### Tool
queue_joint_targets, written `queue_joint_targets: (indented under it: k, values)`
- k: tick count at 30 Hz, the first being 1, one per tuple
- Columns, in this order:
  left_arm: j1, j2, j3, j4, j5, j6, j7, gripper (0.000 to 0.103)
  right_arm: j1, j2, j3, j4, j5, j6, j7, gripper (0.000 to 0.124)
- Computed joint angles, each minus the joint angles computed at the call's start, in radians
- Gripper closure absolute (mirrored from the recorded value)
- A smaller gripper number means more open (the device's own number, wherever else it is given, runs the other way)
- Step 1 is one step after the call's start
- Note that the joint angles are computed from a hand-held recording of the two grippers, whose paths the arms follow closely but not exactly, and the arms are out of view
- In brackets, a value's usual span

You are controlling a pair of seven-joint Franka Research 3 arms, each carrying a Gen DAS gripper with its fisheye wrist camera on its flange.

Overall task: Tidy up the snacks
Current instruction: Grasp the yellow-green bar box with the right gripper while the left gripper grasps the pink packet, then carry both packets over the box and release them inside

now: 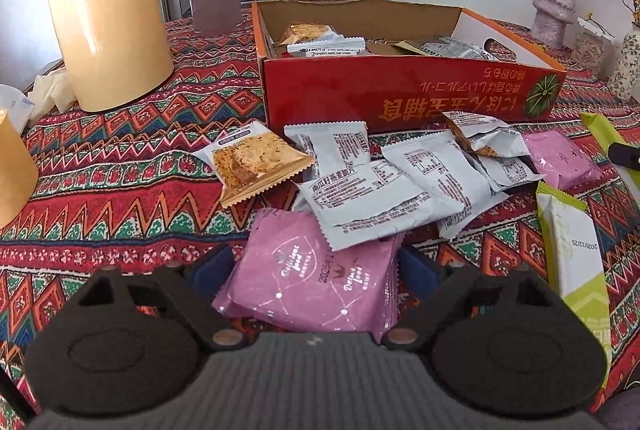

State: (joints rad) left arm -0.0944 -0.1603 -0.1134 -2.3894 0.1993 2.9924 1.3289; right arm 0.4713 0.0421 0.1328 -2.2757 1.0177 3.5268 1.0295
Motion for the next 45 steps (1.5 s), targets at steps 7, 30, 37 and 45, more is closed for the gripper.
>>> queue_joint_targets:
  k: [7,30,37,45]
  values:
    - [0.057,-0.049,-0.054,-0.049,0.102,0.027,-0.129,0.032,-0.003,-0.004,0.001,-0.010,-0.032,-0.005,0.030,0.090]
    - [0.499,-0.231,-0.419,-0.083,0.557,0.211,-0.690,0.040,-0.016,-0.024,0.014,-0.043,-0.166,0.017,0.143,0.090]
    - [0.624,-0.240,-0.533,-0.045,0.530,0.245,-0.707,0.040,-0.016,-0.008,0.012,-0.017,-0.229,0.030,0.173,0.090]
    - [0.769,-0.233,-0.668,0.013,0.461,0.268,-0.691,0.040,-0.019,0.035,0.001,0.052,-0.329,0.053,0.220,0.090]
